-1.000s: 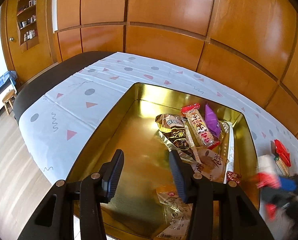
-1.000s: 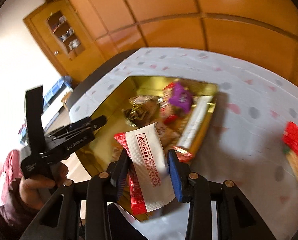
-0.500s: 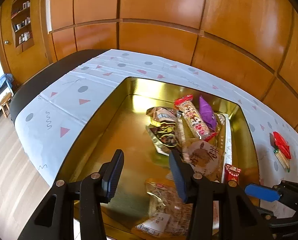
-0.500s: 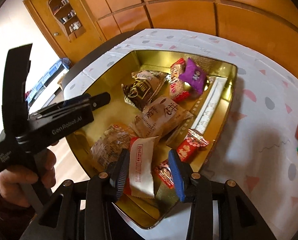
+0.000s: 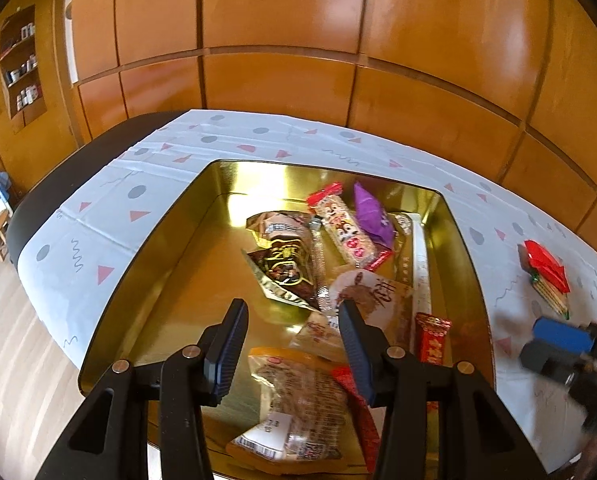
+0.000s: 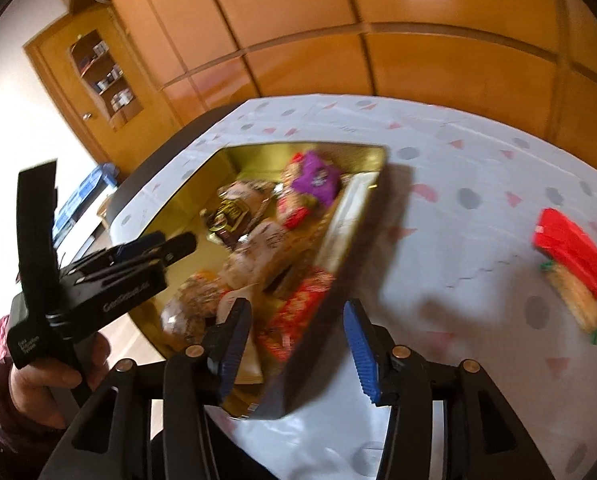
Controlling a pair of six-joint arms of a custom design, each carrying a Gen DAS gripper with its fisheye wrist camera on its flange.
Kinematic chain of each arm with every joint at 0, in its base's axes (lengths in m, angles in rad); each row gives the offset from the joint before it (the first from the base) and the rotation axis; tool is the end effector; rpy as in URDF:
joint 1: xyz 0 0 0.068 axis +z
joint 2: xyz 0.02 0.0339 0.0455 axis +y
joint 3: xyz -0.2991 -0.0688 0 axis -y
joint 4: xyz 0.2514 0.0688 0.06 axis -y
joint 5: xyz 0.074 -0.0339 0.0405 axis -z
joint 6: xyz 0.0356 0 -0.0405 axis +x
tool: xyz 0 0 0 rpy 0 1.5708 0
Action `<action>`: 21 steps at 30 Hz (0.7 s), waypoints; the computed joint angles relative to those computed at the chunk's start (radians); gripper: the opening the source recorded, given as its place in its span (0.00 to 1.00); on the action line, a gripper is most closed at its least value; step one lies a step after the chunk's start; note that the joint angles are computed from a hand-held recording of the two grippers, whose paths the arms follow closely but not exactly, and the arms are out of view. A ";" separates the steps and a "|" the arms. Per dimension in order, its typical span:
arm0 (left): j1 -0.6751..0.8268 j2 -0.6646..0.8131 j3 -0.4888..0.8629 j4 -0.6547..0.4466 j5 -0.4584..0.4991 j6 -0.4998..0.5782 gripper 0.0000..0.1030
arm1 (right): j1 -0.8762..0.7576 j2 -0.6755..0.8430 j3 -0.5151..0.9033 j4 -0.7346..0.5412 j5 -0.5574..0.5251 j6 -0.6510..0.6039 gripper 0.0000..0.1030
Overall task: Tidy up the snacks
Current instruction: 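Carry the Rich Kiss packet over the gold tin and open the right gripper, then move both open grippers from the tin toward the cracker and red packets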
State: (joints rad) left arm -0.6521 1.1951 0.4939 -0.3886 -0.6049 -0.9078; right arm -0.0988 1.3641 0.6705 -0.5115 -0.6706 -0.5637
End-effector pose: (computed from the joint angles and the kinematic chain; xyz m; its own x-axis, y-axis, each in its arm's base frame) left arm 0.1624 -0.0985 0.1838 -0.6623 -0.3100 -0.6821 -0.3768 0.9247 -0.0544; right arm 0.2278 -0.0003 0.1965 -0.7087 -0.3504 -0.6124 -0.6182 0.7268 0.2995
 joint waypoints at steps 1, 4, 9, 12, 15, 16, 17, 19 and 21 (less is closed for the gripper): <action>-0.008 0.005 0.003 0.001 -0.003 0.002 0.46 | -0.025 0.004 0.009 -0.008 -0.004 -0.010 0.50; -0.020 0.011 0.007 0.005 0.000 0.006 0.46 | -0.090 0.035 0.038 -0.023 -0.005 -0.033 0.51; -0.041 0.022 0.014 0.007 0.000 0.008 0.46 | -0.194 0.094 0.076 -0.024 0.019 -0.096 0.55; -0.052 0.037 0.022 0.011 0.000 0.012 0.46 | -0.269 0.135 0.113 -0.033 0.042 -0.147 0.56; -0.063 0.050 0.034 0.009 0.003 0.010 0.46 | -0.324 0.173 0.152 -0.037 0.054 -0.172 0.56; -0.067 0.054 0.040 0.009 0.005 0.015 0.46 | -0.349 0.187 0.169 -0.039 0.057 -0.186 0.56; -0.073 0.059 0.047 0.007 0.004 0.015 0.46 | -0.367 0.199 0.183 -0.039 0.060 -0.193 0.56; -0.084 0.071 0.063 0.003 -0.001 0.021 0.46 | -0.397 0.221 0.212 -0.040 0.068 -0.205 0.56; -0.100 0.087 0.084 -0.004 -0.007 0.026 0.46 | -0.426 0.242 0.247 -0.042 0.074 -0.220 0.56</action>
